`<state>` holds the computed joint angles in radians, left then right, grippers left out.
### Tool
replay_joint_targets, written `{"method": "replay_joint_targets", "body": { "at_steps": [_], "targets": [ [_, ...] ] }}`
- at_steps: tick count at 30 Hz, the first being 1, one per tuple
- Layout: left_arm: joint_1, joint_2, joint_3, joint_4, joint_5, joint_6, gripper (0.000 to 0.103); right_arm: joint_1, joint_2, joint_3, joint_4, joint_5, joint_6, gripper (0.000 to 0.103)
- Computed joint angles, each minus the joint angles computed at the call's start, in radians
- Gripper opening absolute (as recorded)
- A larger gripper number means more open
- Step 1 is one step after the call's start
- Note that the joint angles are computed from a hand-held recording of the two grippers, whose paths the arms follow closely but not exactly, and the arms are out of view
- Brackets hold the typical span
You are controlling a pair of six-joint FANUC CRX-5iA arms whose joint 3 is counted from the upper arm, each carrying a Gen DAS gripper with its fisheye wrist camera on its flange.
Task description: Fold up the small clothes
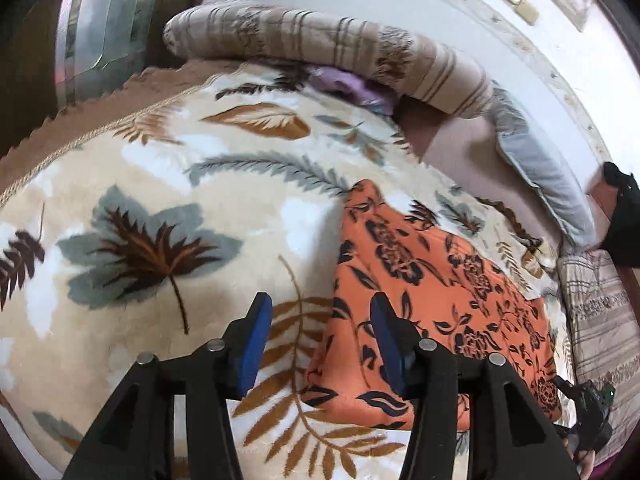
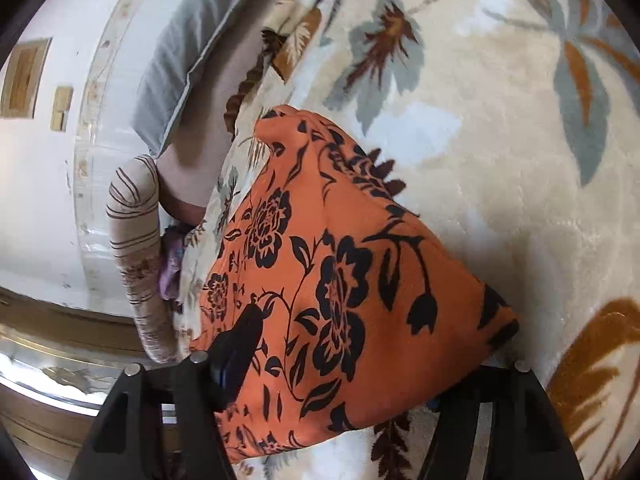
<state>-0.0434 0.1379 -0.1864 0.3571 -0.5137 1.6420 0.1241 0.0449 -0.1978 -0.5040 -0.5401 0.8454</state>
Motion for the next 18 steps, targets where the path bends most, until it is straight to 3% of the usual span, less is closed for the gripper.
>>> {"method": "replay_joint_targets", "body": {
  "at_steps": [2,4,5,8,10,12,14,18],
  "targets": [
    [-0.012,0.019,0.007,0.035,-0.018,-0.073,0.052,0.023,0.003,-0.013,0.058,0.016,-0.045,0.068],
    [-0.028,0.048,0.039,0.013,-0.059,-0.100,0.052,0.044,0.004,-0.026,0.130,0.027,-0.101,0.051],
    [-0.044,0.084,0.092,-0.053,-0.111,-0.072,0.052,0.055,0.012,-0.023,0.164,0.017,-0.118,0.033],
    [-0.086,0.174,0.226,-0.236,-0.248,0.036,0.055,0.082,0.017,-0.040,0.253,0.029,-0.180,0.024],
    [-0.084,0.165,0.208,-0.228,-0.216,0.039,0.056,0.116,0.009,-0.064,0.385,0.048,-0.257,0.020],
    [-0.069,0.161,0.193,-0.175,-0.215,0.001,0.056,0.165,-0.013,-0.112,0.587,0.097,-0.372,0.019],
    [-0.044,0.146,0.142,-0.081,-0.176,-0.053,0.056,0.196,-0.031,-0.135,0.709,0.123,-0.423,0.019],
    [-0.021,0.113,0.089,-0.023,-0.131,-0.083,0.056,0.254,-0.053,-0.119,0.800,0.142,-0.427,0.018]
  ]
}}
